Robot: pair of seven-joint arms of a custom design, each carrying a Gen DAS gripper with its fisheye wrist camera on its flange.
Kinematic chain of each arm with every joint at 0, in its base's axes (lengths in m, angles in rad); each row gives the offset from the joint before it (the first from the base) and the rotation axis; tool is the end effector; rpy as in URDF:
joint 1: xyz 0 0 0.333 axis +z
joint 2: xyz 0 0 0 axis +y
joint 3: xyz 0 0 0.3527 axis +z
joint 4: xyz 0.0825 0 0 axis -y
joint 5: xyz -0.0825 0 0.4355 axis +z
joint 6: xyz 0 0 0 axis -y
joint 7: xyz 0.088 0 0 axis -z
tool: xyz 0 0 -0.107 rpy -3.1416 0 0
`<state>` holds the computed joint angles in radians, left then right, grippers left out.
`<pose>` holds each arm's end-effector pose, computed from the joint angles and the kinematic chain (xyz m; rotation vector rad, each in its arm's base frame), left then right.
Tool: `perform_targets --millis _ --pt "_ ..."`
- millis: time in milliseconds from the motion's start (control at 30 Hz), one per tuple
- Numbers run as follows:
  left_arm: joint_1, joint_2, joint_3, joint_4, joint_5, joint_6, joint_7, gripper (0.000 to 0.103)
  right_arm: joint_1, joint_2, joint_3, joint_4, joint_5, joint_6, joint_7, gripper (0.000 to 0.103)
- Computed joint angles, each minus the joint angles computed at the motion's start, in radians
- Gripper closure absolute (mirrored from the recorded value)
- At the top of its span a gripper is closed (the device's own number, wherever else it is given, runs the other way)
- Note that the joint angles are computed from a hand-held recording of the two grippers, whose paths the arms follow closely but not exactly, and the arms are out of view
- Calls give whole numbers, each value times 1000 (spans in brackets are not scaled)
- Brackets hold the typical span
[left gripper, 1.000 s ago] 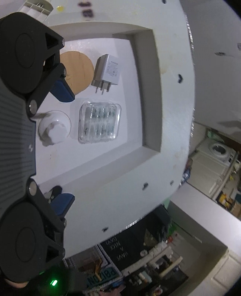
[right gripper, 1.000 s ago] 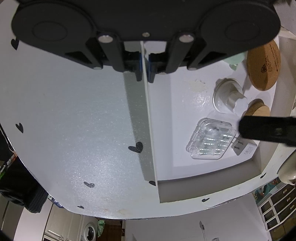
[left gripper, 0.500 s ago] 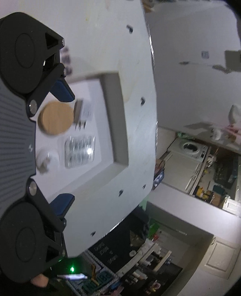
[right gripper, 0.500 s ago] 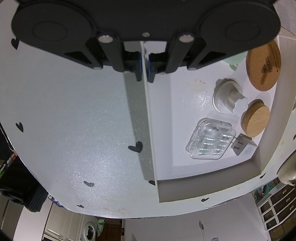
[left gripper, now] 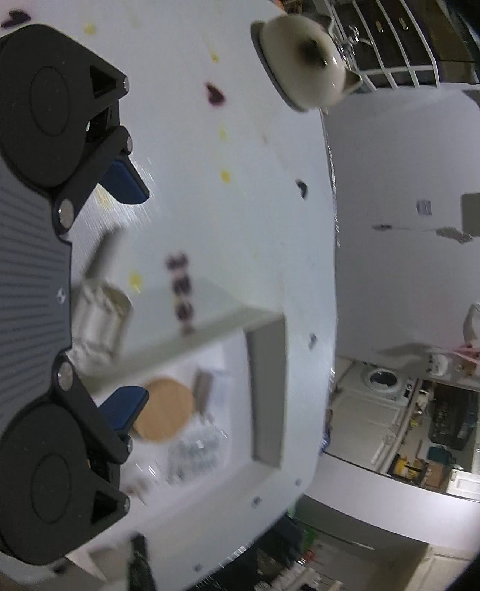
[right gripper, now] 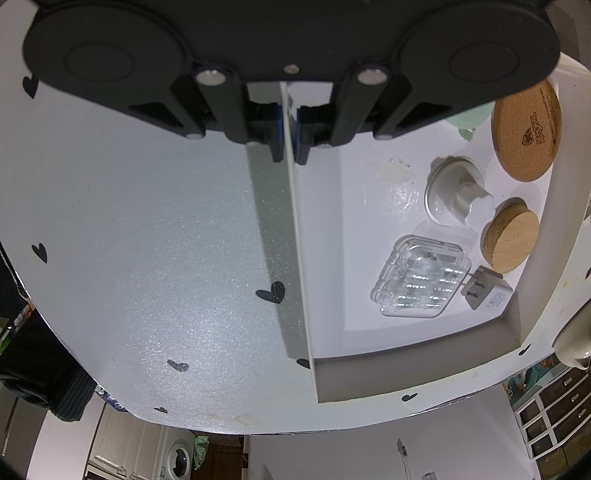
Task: Organize rigid objects
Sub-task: 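Move the left gripper out of the tray toward the white ribbed plastic frame, then close the left gripper on the white ribbed plastic frame and lift it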
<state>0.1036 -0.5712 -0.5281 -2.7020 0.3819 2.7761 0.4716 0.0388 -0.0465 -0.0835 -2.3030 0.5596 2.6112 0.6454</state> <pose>0.3898 -0.1942 0.4411 -2.0706 1.4602 -0.6581 0.5718 -0.0374 0.4048 -2.2609 1.4292 -0.2977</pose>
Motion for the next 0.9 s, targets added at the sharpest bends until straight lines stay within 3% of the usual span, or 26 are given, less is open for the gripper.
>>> perform_targets --millis 233,300,500,700,900 --pt "-79 -5 65 -57 -34 14 133 0 0 0 0 1 -2 0 1 94" --pt "-77 9 58 -59 -41 37 154 0 0 -1 0 -1 -2 1 1 94" --pt "-8 43 -3 -46 -13 89 165 0 0 -1 0 -2 -4 3 2 94" --pt "62 44 -49 -29 34 64 133 0 1 -1 0 -4 -3 5 1 94" --pt "48 40 -9 -34 59 61 145 2 1 -1 0 -3 -1 4 -1 94"
